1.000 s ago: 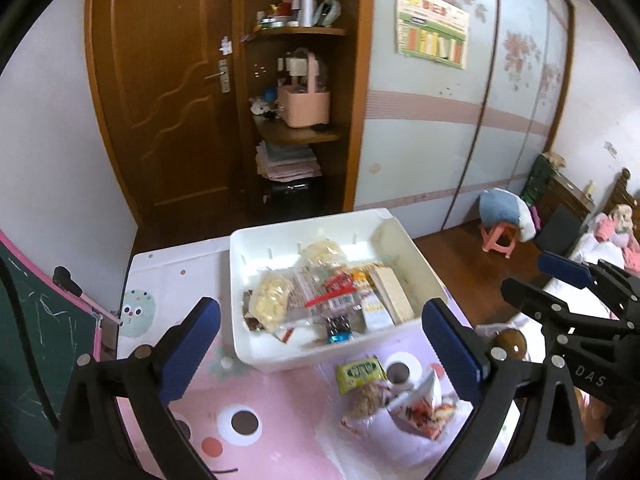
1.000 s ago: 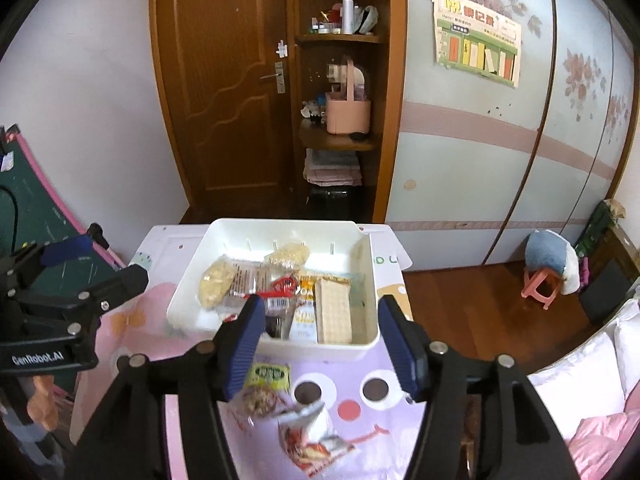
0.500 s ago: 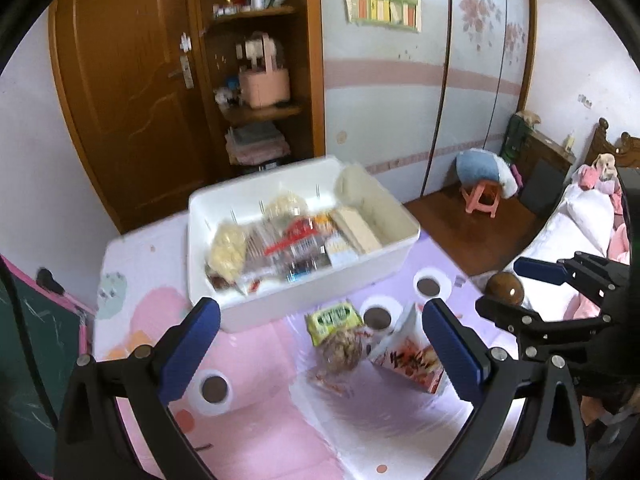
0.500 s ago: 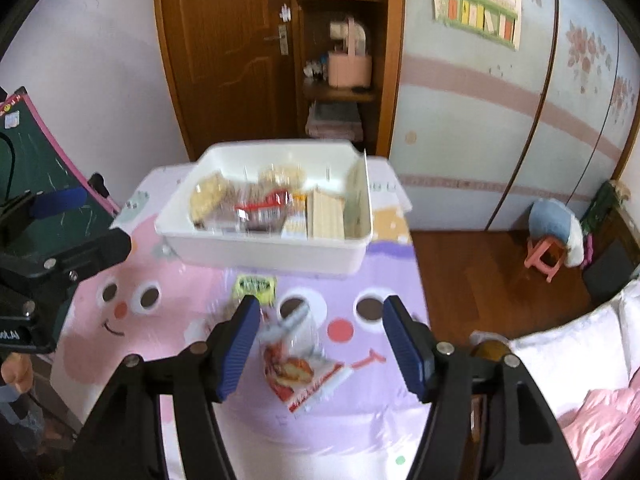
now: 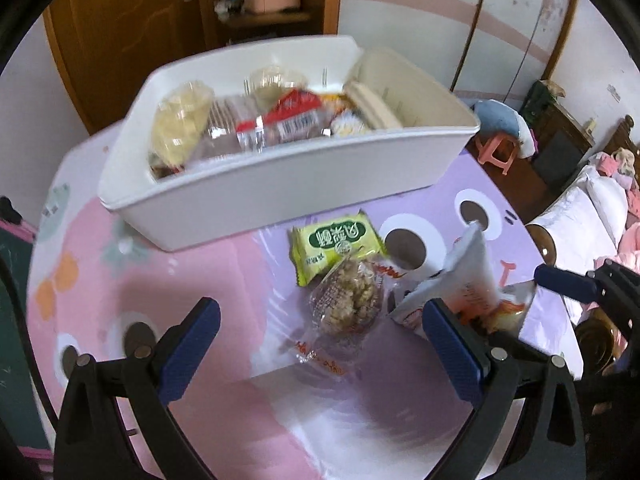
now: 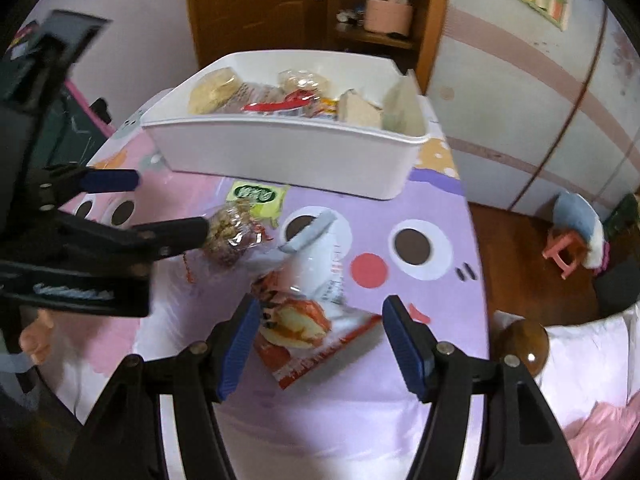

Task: Organize snacks
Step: 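Move both tools back toward the remaining snacks on the table, then grasp the clear nut bag with the left tool while the right tool grasps the white chip bag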

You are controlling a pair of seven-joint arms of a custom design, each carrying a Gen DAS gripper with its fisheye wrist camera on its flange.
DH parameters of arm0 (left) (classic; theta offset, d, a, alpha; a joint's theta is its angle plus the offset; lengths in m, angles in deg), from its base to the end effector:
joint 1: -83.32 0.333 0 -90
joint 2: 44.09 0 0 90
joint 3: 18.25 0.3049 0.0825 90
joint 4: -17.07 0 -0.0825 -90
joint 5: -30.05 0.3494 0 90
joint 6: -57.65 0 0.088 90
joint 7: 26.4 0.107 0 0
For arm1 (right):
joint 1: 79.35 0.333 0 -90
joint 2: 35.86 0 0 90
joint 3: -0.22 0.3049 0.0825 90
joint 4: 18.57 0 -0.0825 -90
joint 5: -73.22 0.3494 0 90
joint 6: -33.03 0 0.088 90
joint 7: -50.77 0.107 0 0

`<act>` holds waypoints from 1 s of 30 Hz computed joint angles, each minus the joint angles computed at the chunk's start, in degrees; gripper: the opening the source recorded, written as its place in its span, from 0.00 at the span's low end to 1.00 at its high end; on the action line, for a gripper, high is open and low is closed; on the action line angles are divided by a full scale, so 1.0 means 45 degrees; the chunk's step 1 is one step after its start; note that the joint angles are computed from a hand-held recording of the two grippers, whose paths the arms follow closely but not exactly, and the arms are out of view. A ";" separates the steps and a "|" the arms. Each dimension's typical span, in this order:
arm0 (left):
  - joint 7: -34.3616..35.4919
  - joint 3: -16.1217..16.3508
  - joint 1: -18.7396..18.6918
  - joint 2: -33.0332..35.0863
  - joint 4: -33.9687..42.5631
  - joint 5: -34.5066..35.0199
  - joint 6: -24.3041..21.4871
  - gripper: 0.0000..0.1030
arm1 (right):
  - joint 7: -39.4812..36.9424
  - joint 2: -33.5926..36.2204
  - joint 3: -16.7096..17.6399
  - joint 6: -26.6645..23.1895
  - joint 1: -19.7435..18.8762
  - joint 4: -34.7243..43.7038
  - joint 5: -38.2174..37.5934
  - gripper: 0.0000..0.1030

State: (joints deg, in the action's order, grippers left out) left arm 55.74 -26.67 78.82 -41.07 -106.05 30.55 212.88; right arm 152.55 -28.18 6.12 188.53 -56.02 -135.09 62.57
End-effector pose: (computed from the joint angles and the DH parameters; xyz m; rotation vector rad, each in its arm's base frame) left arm 0.5441 -0.1242 0.4433 -1.8810 2.0648 -0.5987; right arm 0.5111 0.2911 0.4503 -2.2472 1.4142 -0.4426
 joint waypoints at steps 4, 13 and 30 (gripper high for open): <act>0.0189 -0.0018 0.0042 0.0628 0.0352 -0.0354 -0.0113 0.98 | -0.0906 0.0656 0.0158 -0.0228 -0.0047 0.0474 0.0455 0.62; 0.1313 -0.0370 0.0462 0.1679 0.0981 -0.2640 -0.0503 0.88 | -0.0812 0.1586 0.0031 -0.0278 -0.0098 0.0863 0.1013 0.72; 0.2019 -0.0537 0.0189 0.1116 -0.0226 -0.3922 0.1112 0.37 | -0.0066 0.1263 -0.0020 0.0746 -0.0176 0.0015 0.2382 0.71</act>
